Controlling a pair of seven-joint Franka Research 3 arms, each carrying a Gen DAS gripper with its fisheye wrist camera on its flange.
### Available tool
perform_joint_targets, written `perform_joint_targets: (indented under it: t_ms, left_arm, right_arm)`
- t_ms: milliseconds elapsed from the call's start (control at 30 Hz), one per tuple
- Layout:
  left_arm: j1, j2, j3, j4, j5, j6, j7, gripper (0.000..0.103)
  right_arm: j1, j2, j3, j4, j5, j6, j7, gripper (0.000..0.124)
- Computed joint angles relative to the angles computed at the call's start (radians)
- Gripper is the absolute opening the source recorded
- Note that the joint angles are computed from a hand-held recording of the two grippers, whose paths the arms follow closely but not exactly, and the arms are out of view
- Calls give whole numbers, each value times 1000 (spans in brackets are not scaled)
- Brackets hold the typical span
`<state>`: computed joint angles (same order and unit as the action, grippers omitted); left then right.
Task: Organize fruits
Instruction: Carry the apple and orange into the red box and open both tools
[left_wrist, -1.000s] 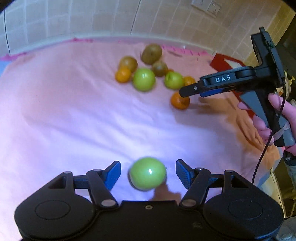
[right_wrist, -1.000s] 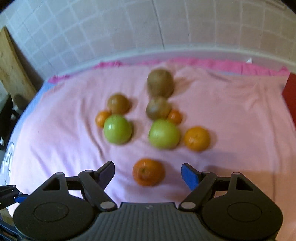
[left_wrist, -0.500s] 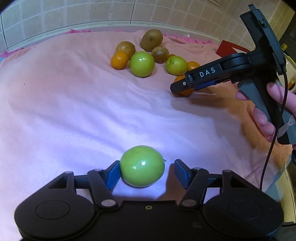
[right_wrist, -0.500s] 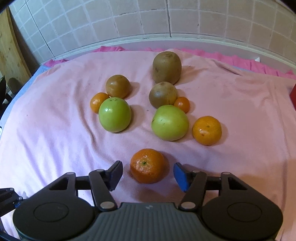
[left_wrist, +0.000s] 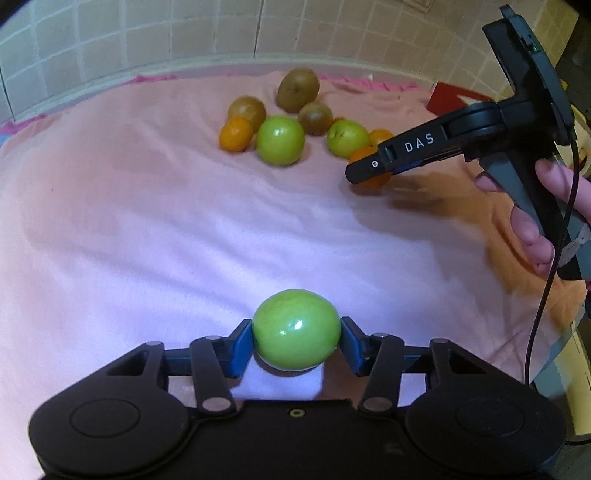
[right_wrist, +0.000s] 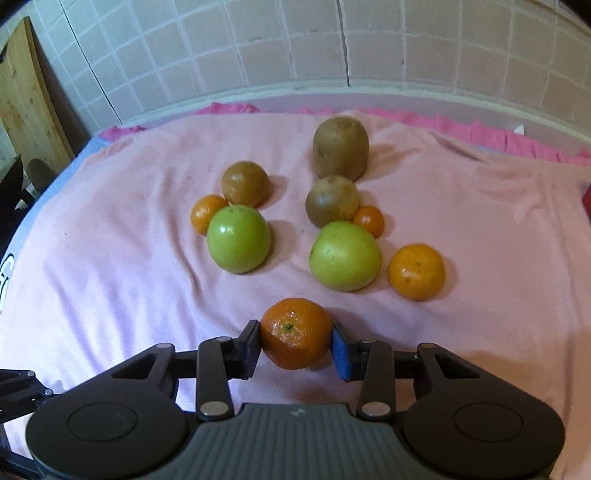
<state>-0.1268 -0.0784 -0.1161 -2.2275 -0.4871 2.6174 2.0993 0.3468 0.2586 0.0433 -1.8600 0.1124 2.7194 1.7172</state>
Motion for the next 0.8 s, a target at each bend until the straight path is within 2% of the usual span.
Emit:
perform_joint_targets:
  t_ms: [200,400,567,633,800]
  left_arm:
    - [-22,5,-4,56,-67,42,85,59]
    - [-45,86,-51,203,-81,74,176,59]
    - [-55,207,-128,399,-103,60,252,59]
    - [-55,271,-166,496,-99,45,273,59]
    - [-96,487,-245,810,33,-39,223,59]
  right_arm:
    - [-17,-93,-20,-55,-25,57,14,42]
    - [-72,-243,-64,-153,-232,129,196,42]
    - [-207,-368,-49,-229,-452,142,391,42]
    - [-288,-427,-28,-269,-548,140,488,42]
    - [-478,-561,15,-370,-642,108,627,42]
